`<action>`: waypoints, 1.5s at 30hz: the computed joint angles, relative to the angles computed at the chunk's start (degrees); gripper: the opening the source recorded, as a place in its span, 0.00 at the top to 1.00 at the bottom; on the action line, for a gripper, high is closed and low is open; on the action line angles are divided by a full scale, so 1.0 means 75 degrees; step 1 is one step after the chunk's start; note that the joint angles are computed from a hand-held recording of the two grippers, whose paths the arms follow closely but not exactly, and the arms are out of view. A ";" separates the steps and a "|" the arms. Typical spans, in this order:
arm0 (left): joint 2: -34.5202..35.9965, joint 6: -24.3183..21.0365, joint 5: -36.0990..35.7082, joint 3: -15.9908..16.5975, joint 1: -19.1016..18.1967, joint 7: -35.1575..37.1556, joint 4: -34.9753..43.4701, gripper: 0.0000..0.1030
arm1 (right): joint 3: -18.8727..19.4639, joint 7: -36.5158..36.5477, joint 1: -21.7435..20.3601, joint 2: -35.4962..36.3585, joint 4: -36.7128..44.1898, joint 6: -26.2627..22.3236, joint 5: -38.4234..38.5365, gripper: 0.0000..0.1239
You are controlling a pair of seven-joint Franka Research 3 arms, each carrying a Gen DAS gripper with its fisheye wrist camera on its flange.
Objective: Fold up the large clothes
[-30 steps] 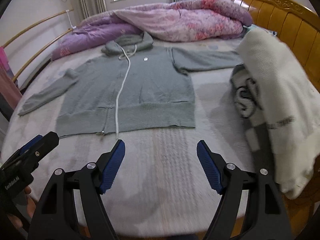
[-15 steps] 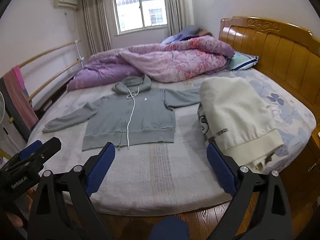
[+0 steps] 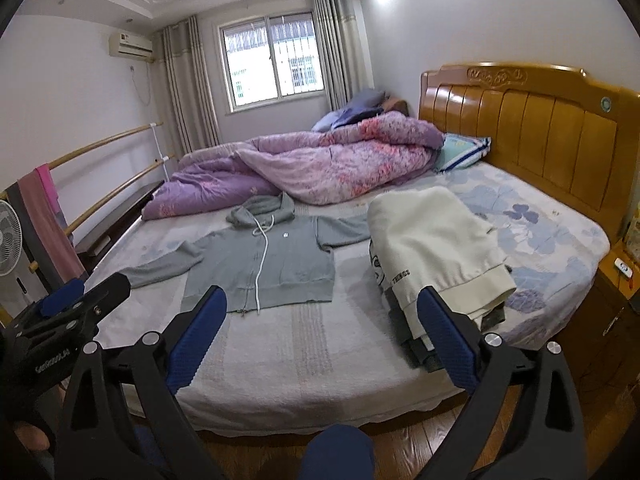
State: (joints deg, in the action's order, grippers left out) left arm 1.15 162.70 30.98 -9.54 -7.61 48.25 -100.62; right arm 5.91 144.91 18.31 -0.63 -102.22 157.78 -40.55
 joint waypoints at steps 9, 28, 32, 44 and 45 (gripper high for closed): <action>-0.0602 -0.0069 0.1644 -0.0148 0.0128 -0.1368 -0.0237 0.05 | 0.0345 0.0576 -0.0302 -0.0614 -0.0386 0.0207 -0.0883 0.25; -0.1153 0.0091 0.2515 -0.0370 0.0577 -0.2244 -0.0612 0.05 | 0.0489 0.0941 -0.0286 -0.0464 -0.0123 0.0524 -0.1587 0.25; -0.1175 0.0053 0.2510 -0.0404 0.0601 -0.2241 -0.0614 0.05 | 0.0470 0.0937 -0.0226 -0.0450 -0.0103 0.0513 -0.1598 0.25; -0.1197 0.0119 0.2538 -0.0403 0.0658 -0.2187 -0.0631 0.05 | 0.0416 0.0812 -0.0191 -0.0429 -0.0127 0.0634 -0.1467 0.25; -0.1195 0.0134 0.2537 -0.0407 0.0660 -0.2209 -0.0635 0.05 | 0.0425 0.0842 -0.0191 -0.0429 -0.0125 0.0621 -0.1493 0.25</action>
